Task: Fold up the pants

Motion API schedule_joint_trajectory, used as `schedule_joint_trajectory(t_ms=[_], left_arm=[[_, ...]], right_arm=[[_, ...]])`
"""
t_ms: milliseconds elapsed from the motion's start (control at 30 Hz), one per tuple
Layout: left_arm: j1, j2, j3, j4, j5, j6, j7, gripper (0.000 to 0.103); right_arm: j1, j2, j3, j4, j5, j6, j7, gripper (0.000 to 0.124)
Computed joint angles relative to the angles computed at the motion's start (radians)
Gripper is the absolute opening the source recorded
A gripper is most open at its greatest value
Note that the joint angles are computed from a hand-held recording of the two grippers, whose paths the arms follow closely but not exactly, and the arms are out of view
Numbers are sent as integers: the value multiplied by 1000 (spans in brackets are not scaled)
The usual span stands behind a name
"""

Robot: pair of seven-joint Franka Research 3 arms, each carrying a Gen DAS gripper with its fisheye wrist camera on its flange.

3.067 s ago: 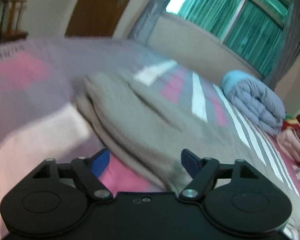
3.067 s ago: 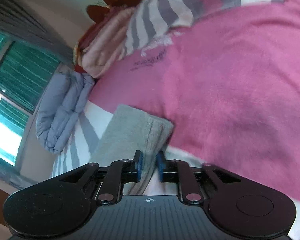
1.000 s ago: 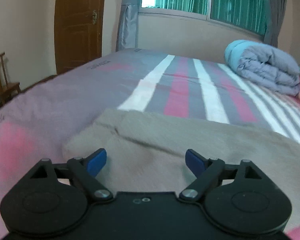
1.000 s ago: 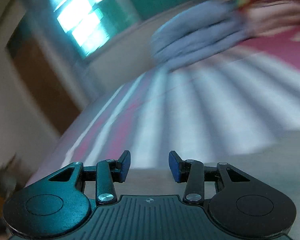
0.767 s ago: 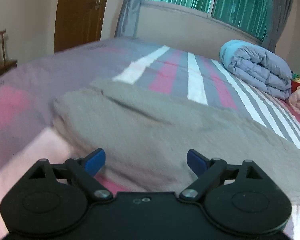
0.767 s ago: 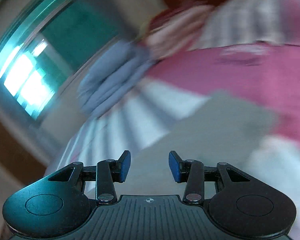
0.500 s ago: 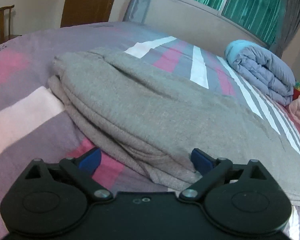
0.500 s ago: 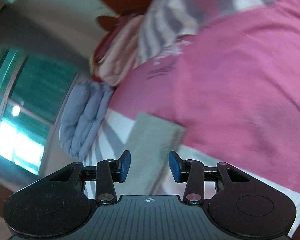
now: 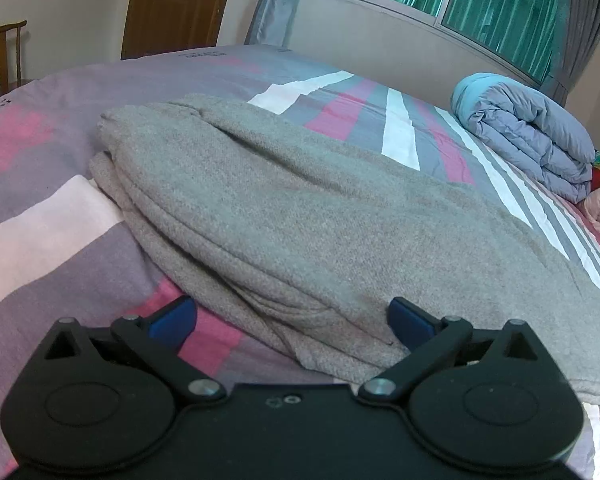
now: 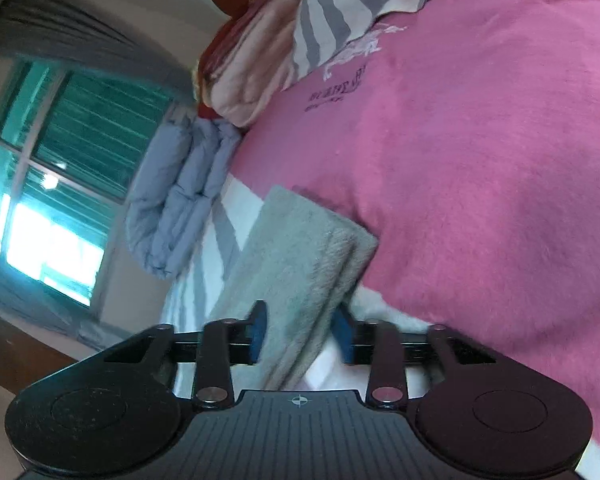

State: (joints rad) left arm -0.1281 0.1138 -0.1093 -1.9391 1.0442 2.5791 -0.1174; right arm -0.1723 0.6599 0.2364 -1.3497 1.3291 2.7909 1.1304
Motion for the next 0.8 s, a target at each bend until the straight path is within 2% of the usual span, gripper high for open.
schedule_joint_trajectory(t_ms=[67,167,233,267,367,433,533,600,800], left_arm=[[-1,1,0,2,1,-4,-1,97],[-1,1,0,1,0,-6,0,97],[-3,4,-1,6,-3,-12,4,97],[-3,4,-1,7,-4,-12,5,97],[-4,-5,-2,8,-2,-18,19,95],[-5,-30,-1,-10,34,-17,-26,91],[6,-77,-5,-53,102,-1,-112,91],[21,-99,-11,-73,83,7,-111,91],[59,-151,-28,-138,100,67,-177,91]], right_arm=[[-1,26,-6,27,-23,-24,21,12],[-33,-5,32,-21,41,-20,-81,12],[-28,-18,34,-41,86,1,-152,12],[-13,-14,20,-34,78,6,-146,12],[46,1,-44,-1,-52,13,2,11],[84,1,-76,13,-163,37,84,10],[84,-20,-33,12,-189,113,55,10],[91,-30,-3,24,-205,151,17,10],[166,-30,59,109,-297,188,-59,10]])
